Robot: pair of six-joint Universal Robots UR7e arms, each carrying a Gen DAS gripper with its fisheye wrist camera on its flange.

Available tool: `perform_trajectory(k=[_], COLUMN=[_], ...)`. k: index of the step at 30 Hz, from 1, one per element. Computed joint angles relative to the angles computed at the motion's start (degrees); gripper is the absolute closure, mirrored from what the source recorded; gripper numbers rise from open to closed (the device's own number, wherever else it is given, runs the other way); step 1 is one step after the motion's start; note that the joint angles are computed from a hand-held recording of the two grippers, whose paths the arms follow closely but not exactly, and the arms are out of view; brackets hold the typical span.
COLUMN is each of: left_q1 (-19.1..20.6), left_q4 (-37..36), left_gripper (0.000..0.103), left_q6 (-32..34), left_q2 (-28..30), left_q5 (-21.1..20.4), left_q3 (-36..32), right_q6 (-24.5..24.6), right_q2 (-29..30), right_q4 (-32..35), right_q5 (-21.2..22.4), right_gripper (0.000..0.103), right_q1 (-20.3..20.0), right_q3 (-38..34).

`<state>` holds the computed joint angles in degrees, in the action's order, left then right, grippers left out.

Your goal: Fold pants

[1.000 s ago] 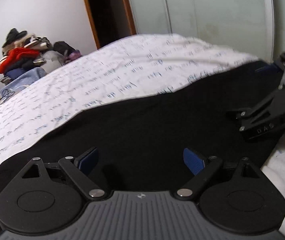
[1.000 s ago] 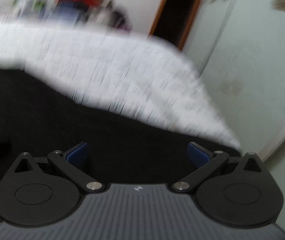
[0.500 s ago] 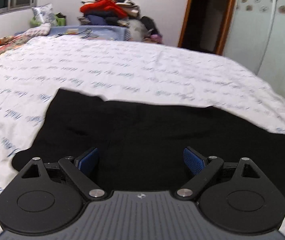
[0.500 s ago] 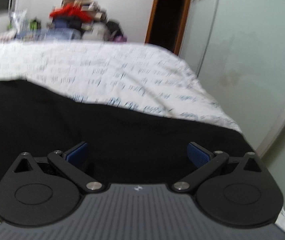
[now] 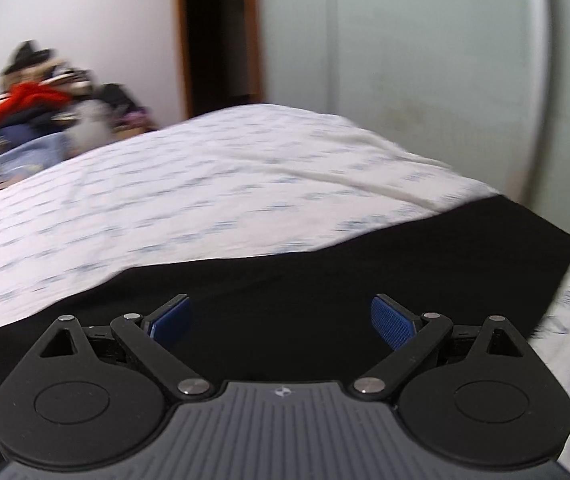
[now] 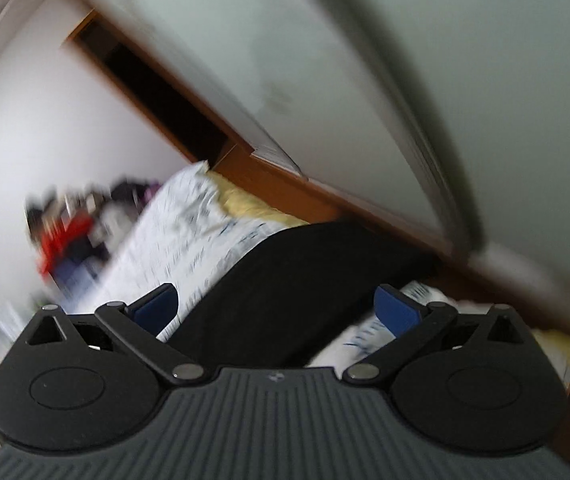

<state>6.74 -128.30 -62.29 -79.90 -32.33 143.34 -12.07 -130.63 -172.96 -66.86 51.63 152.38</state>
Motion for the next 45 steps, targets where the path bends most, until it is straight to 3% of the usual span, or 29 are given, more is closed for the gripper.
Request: perform_trajectory(k=[2, 3, 6, 11, 17, 18, 19, 20, 22, 24, 26, 30, 33, 35, 38, 41, 45], left_q1=[0.5, 0.9, 1.6, 1.4, 2.0, 2.0, 1.8, 1.8, 1.8, 2.0, 2.2, 2.9, 3.9, 4.8, 6.4, 7.3, 6.7], left_q4=[-4.8, -4.7, -2.1, 0.7, 0.2, 0.0, 0.3, 0.6, 1.3, 1.5, 1.2, 0.1, -2.5, -5.6, -12.0, -17.0, -14.2], left_gripper=[0.006, 0.006, 0.006, 0.006, 0.006, 0.006, 0.006, 0.006, 0.006, 0.006, 0.006, 0.006, 0.006, 0.006, 0.006, 0.006, 0.006], left_q6=[4.5, 5.1, 3.5, 1.5, 1.9, 2.2, 2.0, 2.0, 1.6, 1.3, 1.2, 0.7, 0.6, 0.9, 1.4, 1.6, 0.3], left_q2=[4.0, 5.7, 9.1, 7.7, 7.1, 7.0, 7.0, 6.9, 7.0, 6.8, 6.4, 5.2, 3.6, 2.5, 0.9, 0.3, 0.0], left_q5=[-0.4, -0.3, -0.6, -2.2, -2.0, -2.1, -2.1, -2.0, -1.9, -2.0, -2.2, -2.9, -4.5, -5.7, -8.3, -10.1, -9.6], left_q3=[-0.9, -1.6, -3.5, -3.4, -3.5, -3.4, -3.4, -3.4, -3.6, -3.7, -3.6, -3.5, -3.0, -2.5, -1.6, -0.6, -0.7], right_q6=[1.8, 1.9, 2.7, 5.6, 10.8, 11.3, 11.8, 11.6, 10.6, 8.6, 7.5, 1.5, -6.3, -13.9, -26.6, -35.5, -35.9], right_q2=[-1.8, -1.4, 1.6, 8.5, 13.1, 14.1, 15.2, 16.3, 17.4, 17.2, 17.3, 20.6, 26.2, 30.3, 36.3, 41.7, 41.3], right_q4=[5.0, 6.5, 7.2, 2.3, -1.6, -3.1, -4.9, -6.2, -8.6, -10.1, -12.4, -23.4, -35.6, -43.5, -52.7, -55.8, -46.6], right_q5=[6.7, 7.9, 7.8, 4.2, 6.4, 5.6, 4.2, 2.7, -0.3, -2.9, -4.9, -15.1, -25.0, -29.2, -31.5, -34.4, -35.5], right_gripper=[0.000, 0.000, 0.000, 0.000, 0.000, 0.005, 0.019, 0.026, 0.057, 0.074, 0.080, 0.085, 0.085, 0.089, 0.093, 0.099, 0.100], right_q1=[-6.4, -7.5, -7.5, -4.6, -7.1, -6.9, -6.2, -5.4, -3.9, -2.8, -1.5, 6.2, 14.7, 20.5, 28.3, 34.5, 36.3], right_q3=[-0.6, -1.1, -2.3, -3.8, -4.8, -4.9, -4.9, -5.1, -5.1, -4.8, -4.6, -4.1, -3.9, -3.5, -2.0, -1.5, -1.1])
